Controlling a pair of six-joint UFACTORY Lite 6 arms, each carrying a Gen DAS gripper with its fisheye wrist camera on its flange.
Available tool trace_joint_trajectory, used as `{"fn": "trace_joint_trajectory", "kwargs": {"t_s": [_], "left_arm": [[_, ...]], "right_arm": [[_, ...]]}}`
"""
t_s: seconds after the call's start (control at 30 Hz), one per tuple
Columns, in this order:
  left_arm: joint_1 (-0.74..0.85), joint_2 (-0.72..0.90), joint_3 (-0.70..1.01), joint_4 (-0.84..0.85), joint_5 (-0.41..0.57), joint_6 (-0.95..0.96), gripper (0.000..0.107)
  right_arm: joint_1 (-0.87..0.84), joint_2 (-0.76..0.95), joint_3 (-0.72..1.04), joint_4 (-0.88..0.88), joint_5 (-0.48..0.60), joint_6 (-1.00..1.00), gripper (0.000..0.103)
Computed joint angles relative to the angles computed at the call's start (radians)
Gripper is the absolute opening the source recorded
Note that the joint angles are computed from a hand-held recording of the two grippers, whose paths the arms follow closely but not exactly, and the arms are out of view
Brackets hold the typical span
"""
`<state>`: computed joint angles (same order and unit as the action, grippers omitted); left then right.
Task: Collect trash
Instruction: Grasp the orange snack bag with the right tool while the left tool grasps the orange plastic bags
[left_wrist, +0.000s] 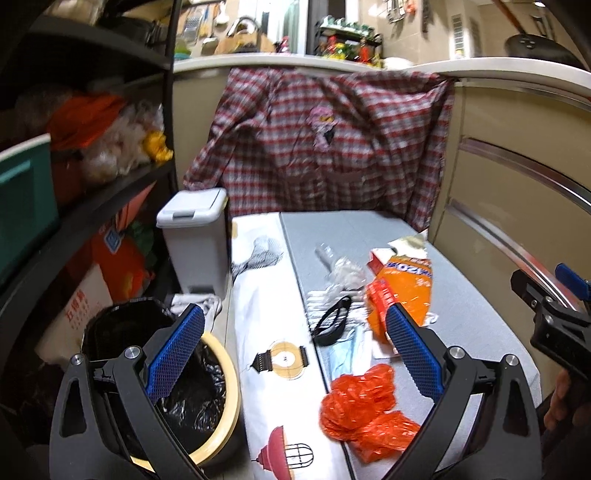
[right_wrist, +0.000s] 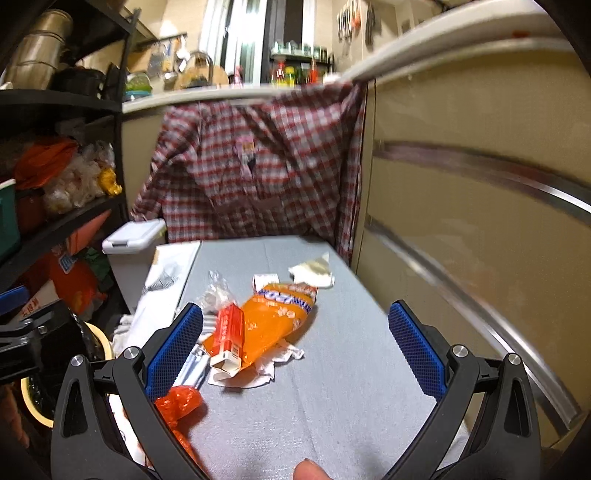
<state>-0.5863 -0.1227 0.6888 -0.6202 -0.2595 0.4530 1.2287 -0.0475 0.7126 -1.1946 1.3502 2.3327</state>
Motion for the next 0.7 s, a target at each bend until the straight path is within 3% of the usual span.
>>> {"fn": "trace_joint_trajectory", "kwargs": {"t_s": [0.17,0.37,0.6,0.67,0.7], "left_arm": [[0.048,0.125,0.066,0.111,-0.015,-0.100,0.095],[0.088,0.234,0.144,0.236,-0.020,-0.223,0.095],[0.103,0.362,0.242,0.266,-0.011,-0.243,0.095],[0.108,0.391,0.267,0.277,0.001,-0.255,0.095],[0.111,0.396,0.267,0.304,0.002,-0.283,0.095]], "right_arm": [[-0.215,0.036,-0.018,-0.116,-0.243,0.007,0.098],[-0.462,0.175,0.053,-0.273,-0.413,0.053,0.098],[-0.719,0.353,0.147,-0.438,-0.645,0.175,0.098],[-0.766,0.392,0.161,-0.510,-0.710,0.254,0.092],[-0.780,0.409,0.168,-0.539,-0.729,0.278,0.081]]}}
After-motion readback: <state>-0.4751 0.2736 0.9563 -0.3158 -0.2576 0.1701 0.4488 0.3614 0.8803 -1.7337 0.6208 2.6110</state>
